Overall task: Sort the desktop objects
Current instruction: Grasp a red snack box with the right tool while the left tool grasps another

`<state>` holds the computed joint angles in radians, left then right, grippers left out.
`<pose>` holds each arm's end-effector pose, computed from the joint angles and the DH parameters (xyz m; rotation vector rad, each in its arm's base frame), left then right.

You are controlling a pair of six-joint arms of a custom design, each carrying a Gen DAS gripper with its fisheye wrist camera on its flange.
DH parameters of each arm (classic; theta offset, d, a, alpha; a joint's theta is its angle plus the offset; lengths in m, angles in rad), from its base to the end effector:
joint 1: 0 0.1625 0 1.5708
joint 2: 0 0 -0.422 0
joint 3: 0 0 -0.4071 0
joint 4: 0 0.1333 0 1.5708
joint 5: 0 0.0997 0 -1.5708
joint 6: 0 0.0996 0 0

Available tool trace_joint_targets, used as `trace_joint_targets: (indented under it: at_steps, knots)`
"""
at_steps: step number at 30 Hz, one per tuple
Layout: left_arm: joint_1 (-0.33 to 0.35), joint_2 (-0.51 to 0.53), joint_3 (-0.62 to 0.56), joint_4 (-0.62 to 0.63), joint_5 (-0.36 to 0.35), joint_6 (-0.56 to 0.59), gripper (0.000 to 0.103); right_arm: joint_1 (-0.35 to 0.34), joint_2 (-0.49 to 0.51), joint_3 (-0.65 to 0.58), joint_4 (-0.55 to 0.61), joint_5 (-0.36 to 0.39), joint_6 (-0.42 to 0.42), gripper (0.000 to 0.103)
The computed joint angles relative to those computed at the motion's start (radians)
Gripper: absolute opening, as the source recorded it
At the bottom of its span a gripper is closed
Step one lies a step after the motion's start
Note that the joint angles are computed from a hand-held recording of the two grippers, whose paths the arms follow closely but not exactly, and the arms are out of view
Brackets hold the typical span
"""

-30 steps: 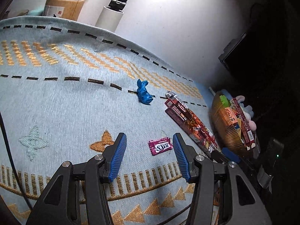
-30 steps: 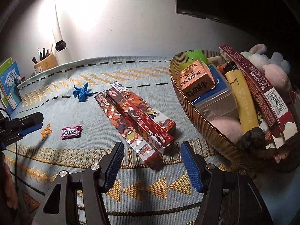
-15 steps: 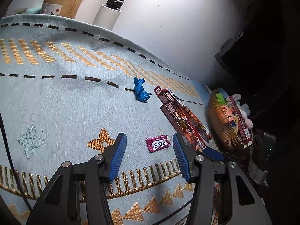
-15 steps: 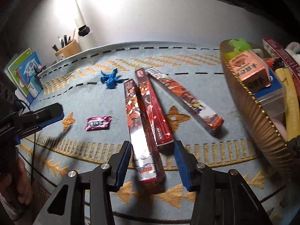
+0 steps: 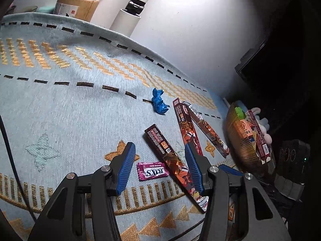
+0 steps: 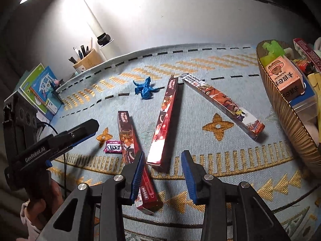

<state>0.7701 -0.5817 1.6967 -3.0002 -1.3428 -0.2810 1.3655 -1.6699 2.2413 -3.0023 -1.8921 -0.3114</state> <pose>-0.3629 -0.5690 -0.0326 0.7305 2.9631 -0.5945 0.0106 -0.4489 0.3762 -0.0519 -2.4545 0.9844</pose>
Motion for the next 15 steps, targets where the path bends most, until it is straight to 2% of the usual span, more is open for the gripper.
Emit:
trace_joint_targets:
  at_steps: [1,3,7,11,12,14,15]
  knots:
    - [0.0,0.001,-0.001,0.003,-0.001,0.001,0.049,0.006,0.012,-0.009,-0.02,-0.01,0.009,0.037]
    - [-0.002,0.003,-0.002,0.007,-0.002,0.007,0.049,0.034,0.064,-0.041,-0.061,-0.077,0.013,0.037]
    - [-0.004,0.002,0.001,0.011,-0.001,0.015,0.049,0.074,0.182,-0.117,-0.094,-0.194,-0.036,0.037]
    - [-0.005,-0.003,0.007,0.004,0.0,0.017,0.049,0.098,0.272,-0.153,-0.147,-0.277,-0.086,0.037]
    - [-0.006,-0.003,0.009,0.004,0.001,0.018,0.049,0.1,0.285,-0.153,-0.163,-0.288,-0.106,0.035]
    - [-0.008,-0.005,0.011,0.004,0.0,0.021,0.049,0.103,0.298,-0.148,-0.192,-0.306,-0.133,0.018]
    - [-0.01,-0.006,0.012,0.005,-0.001,0.022,0.049,0.1,0.291,-0.142,-0.199,-0.302,-0.144,0.018]
